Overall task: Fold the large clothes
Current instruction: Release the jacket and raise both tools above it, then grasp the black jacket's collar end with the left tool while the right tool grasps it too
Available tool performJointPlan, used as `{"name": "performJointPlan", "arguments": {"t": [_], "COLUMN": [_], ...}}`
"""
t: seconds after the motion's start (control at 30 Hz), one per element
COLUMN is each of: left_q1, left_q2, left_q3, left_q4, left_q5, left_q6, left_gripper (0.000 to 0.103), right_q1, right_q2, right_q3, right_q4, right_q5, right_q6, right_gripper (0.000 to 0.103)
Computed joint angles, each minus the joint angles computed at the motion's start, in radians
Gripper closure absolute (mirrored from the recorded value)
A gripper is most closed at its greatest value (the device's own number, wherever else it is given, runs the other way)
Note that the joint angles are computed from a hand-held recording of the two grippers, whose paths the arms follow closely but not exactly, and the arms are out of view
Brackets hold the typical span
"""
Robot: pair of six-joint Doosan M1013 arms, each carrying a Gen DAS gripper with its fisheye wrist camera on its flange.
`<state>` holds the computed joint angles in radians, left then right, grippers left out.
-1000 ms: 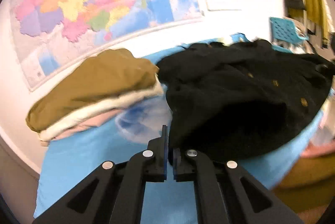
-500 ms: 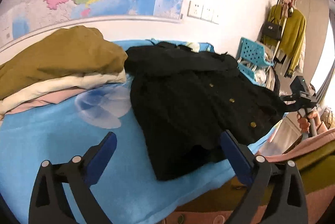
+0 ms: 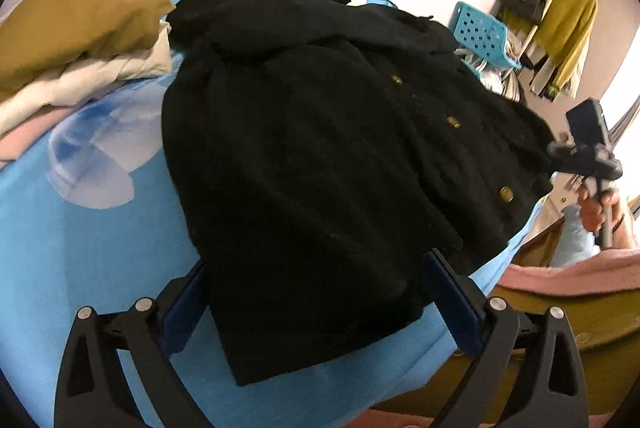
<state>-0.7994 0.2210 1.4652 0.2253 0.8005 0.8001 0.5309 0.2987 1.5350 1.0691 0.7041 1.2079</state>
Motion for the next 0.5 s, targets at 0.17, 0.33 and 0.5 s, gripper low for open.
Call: {"name": "performJointPlan", "arguments": {"t": [0.17, 0.33, 0.5], "left_q1": [0.008, 0.011, -0.023], "left_q2": [-0.006, 0.007, 0.038], "left_q3": [0.002, -0.014, -0.059], "left_q4": [-0.018, -0.065, 0.074], "left_q5": [-0.018, 0.002, 0.098], "left_q6": [-0.042, 0.015, -0.053], "left_gripper": [0.035, 0.012, 0.037], "right_q1": [0.000, 0.009, 0.009], "right_q2": [0.012, 0.016, 0.026], "right_q3": [-0.002, -0.012, -0.009], "right_q4": [0.067, 0.051, 0.068], "right_q5": [0.002, -0.002, 0.017], "right_q6": [-0.038, -0.039, -0.045], "right_gripper": [0.050, 0.039, 0.083]}}
